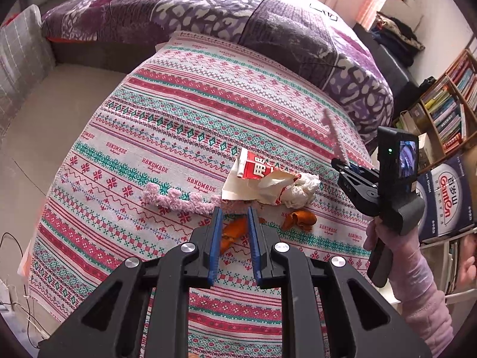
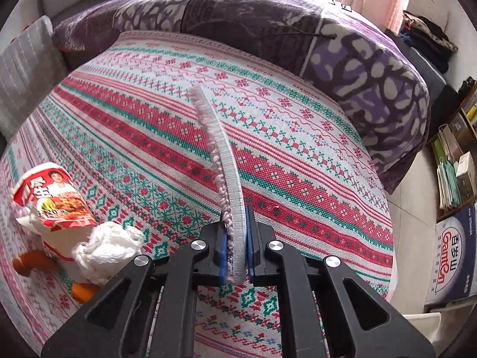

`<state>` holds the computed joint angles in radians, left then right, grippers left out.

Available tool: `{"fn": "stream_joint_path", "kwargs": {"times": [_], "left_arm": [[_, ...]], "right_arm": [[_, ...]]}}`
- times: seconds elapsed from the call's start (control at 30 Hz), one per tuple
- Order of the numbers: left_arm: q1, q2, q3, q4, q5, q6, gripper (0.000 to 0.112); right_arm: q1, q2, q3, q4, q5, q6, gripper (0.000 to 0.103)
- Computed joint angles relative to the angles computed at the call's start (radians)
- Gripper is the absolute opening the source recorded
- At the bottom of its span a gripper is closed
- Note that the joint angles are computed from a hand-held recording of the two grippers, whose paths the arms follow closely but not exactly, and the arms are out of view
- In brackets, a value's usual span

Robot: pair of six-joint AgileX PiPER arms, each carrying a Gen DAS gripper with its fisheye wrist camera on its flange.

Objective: Collect trash
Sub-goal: 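Carry both items over the white bin while the right tool opens to drop the strip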

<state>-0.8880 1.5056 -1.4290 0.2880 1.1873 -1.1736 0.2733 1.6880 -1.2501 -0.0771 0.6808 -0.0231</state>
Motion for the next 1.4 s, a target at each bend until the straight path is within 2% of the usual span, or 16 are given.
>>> {"fn": "stream_joint_path", "kwargs": {"times": [0.17, 0.3, 0.4, 0.53, 0.6, 0.67, 0.83, 0.93, 1.03, 1.17, 1.4], "left_arm": [[-0.003, -0.002, -0.007, 0.017, -0.007, 0.013, 0.017], [0.030, 0.057, -0.021, -0.089, -0.003, 0.131, 0.018], [0.062, 0.122, -0.016, -0.218, -0.003, 0.248, 0.021], [0.062, 0.189, -0.006, -0.281, -0.014, 0.301, 0.025], [0.061, 0.201, -0.007, -0.309, -0.027, 0.325, 0.037], [0.046, 0.213, -0.023, -0.302, -0.024, 0.329, 0.045], [0.029, 0.240, -0.032, -0.267, -0.029, 0.307, 0.045], [0.025, 0.265, -0.036, -0.258, -0.035, 0.304, 0.045], [-0.001, 0.296, -0.050, -0.216, -0.016, 0.288, 0.044], [-0.017, 0.305, -0.063, -0.187, 0.004, 0.264, 0.018], [-0.038, 0.238, -0.067, -0.115, 0.010, 0.187, 0.017]], "right_arm": [[0.013, -0.125, 0.035, 0.048, 0.011, 0.063, 0.009], [0.007, -0.212, 0.064, 0.044, 0.034, 0.113, 0.009], [-0.011, -0.272, 0.078, 0.048, 0.086, 0.155, 0.009], [-0.055, -0.347, 0.105, 0.083, 0.167, 0.178, 0.009], [-0.078, -0.382, 0.121, 0.102, 0.204, 0.175, 0.009], [-0.098, -0.414, 0.140, 0.111, 0.224, 0.167, 0.009], [-0.174, -0.495, 0.194, 0.190, 0.277, 0.118, 0.009], [-0.194, -0.538, 0.242, 0.210, 0.272, 0.111, 0.009], [-0.196, -0.555, 0.281, 0.212, 0.255, 0.103, 0.009], [-0.227, -0.550, 0.302, 0.256, 0.242, 0.062, 0.009], [-0.247, -0.572, 0.283, 0.272, 0.233, 0.044, 0.009]]}}
